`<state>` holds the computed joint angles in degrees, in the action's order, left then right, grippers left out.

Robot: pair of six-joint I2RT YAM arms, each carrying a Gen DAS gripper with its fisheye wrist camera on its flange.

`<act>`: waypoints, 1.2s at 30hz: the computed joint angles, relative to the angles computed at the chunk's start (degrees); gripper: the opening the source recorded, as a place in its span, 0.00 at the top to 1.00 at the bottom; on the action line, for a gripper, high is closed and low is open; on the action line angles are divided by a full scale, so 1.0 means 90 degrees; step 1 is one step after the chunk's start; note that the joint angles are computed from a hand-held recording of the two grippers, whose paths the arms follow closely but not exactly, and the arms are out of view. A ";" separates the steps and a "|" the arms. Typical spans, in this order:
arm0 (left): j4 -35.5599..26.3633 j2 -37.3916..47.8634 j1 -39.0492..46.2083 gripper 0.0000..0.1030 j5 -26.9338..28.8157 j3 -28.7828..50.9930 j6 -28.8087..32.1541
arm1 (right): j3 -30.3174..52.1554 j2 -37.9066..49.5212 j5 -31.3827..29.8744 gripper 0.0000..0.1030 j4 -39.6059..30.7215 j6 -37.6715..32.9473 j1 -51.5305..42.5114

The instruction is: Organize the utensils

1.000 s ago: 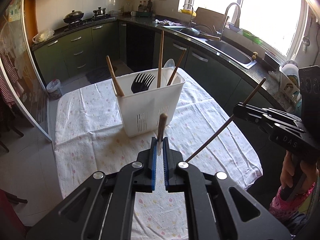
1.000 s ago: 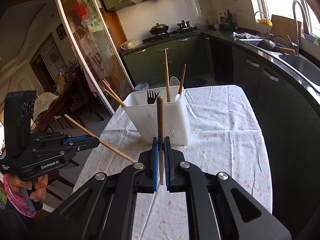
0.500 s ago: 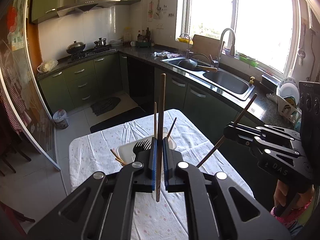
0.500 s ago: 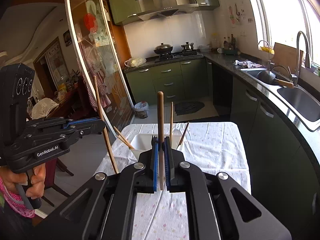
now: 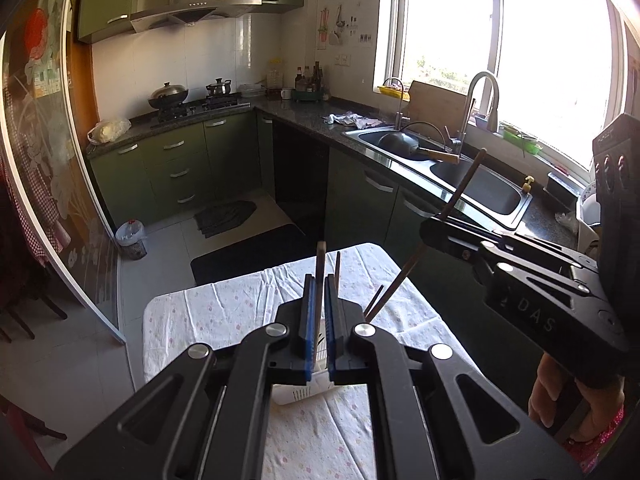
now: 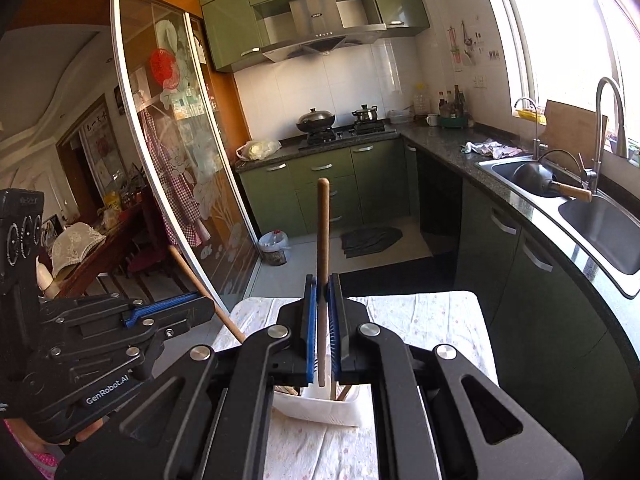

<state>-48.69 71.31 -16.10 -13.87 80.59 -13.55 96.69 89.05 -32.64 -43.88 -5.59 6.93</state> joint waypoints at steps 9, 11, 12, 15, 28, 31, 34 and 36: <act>0.0310 0.0269 0.0447 0.96 0.0348 -0.0351 0.0144 | -0.0560 0.0642 0.0539 0.94 0.0538 -0.0016 0.0497; 0.0359 0.0255 0.0463 0.96 0.0399 -0.0481 0.0145 | -0.0766 0.0681 0.0626 0.94 0.0654 -0.0065 0.0568; 0.0383 0.0237 0.0479 0.96 0.0432 -0.0548 0.0156 | -0.0805 0.0724 0.0685 0.93 0.0676 -0.0096 0.0615; 0.0392 0.0151 0.0452 0.96 0.0462 -0.0732 0.0151 | -0.0914 0.0823 0.0732 0.90 0.0611 -0.0281 0.0720; 0.0176 -0.1743 -0.0230 0.82 0.0453 -0.2263 -0.0170 | -0.3177 -0.2222 -0.1165 0.40 0.0647 -0.0964 -0.0854; 0.0146 -0.2583 -0.0982 0.72 -0.0254 -0.2929 -0.0572 | -0.4094 -0.3203 -0.1880 0.25 0.0561 -0.1563 -0.1702; -0.0022 -0.3467 -0.2019 0.57 -0.1330 -0.3603 -0.1225 | -0.4865 -0.3827 -0.2577 0.18 0.0310 -0.2369 -0.2727; -0.0367 -0.3874 -0.3029 0.55 -0.2386 -0.3917 -0.1889 | -0.5239 -0.4018 -0.2903 0.15 -0.0016 -0.3009 -0.3386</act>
